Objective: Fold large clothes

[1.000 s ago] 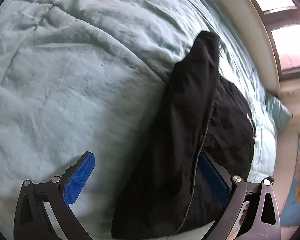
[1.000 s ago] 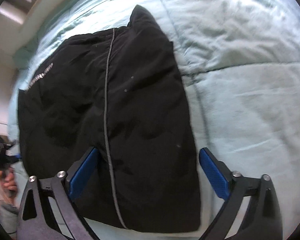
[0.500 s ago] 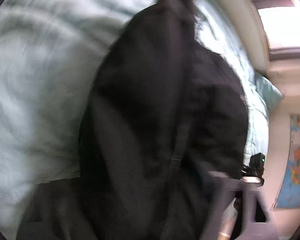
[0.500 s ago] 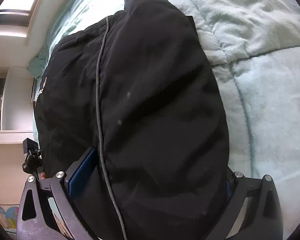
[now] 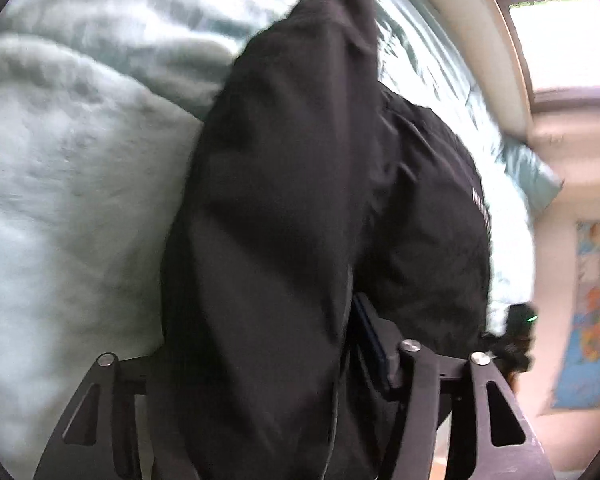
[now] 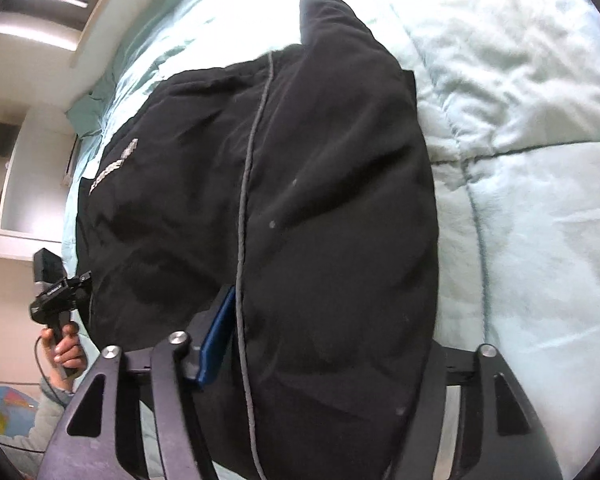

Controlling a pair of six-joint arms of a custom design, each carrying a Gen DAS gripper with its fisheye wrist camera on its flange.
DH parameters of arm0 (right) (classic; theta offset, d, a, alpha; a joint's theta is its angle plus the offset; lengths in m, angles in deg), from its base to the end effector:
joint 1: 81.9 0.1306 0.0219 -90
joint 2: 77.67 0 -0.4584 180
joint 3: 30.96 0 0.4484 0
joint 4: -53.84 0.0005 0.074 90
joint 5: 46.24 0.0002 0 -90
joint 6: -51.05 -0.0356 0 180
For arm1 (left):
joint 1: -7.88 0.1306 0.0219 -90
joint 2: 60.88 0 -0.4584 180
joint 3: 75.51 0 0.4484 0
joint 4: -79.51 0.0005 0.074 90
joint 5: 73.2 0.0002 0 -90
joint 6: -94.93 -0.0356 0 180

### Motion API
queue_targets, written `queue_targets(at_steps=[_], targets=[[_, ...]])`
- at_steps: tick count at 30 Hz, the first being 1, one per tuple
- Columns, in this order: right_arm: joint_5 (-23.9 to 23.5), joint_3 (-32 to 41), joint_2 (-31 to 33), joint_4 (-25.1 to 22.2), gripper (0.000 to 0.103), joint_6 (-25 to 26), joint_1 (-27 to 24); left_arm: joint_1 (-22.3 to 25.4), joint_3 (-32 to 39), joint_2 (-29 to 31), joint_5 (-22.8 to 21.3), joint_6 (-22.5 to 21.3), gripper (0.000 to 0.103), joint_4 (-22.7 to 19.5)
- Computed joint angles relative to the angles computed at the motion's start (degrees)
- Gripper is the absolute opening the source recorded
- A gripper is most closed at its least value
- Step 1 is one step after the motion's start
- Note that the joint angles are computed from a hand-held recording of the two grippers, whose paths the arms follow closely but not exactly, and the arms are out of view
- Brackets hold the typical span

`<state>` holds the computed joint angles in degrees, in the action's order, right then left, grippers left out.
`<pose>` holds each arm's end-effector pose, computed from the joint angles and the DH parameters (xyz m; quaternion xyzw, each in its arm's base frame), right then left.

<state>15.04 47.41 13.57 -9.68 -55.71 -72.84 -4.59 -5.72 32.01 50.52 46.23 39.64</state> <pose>0.4847 0.0941 0.3867 0.0353 0.9617 0.2657 0.0569 0.4881 -0.1287 0.3201 -0.1660 0.9181 -0.3527 0.0720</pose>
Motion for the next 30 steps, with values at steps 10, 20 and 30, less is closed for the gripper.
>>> queue_targets(at_steps=[10, 20, 30], targets=[[2.88, 2.04, -0.18, 1.60, 0.055, 1.06, 0.88, -7.24, 4.67, -2.62, -16.60, -3.14, 0.029, -3.17], [14.52, 3.36, -12.14, -0.07, 0.042, 2.52, 7.41, -19.65, 12.04, -10.87, -31.92, -5.17, 0.027, -9.09], [18.57, 3.53, -24.36, -13.49, 0.042, 3.32, 9.62, -28.90, 3.55, -24.33, -34.58, 4.31, 0.027, -11.95]])
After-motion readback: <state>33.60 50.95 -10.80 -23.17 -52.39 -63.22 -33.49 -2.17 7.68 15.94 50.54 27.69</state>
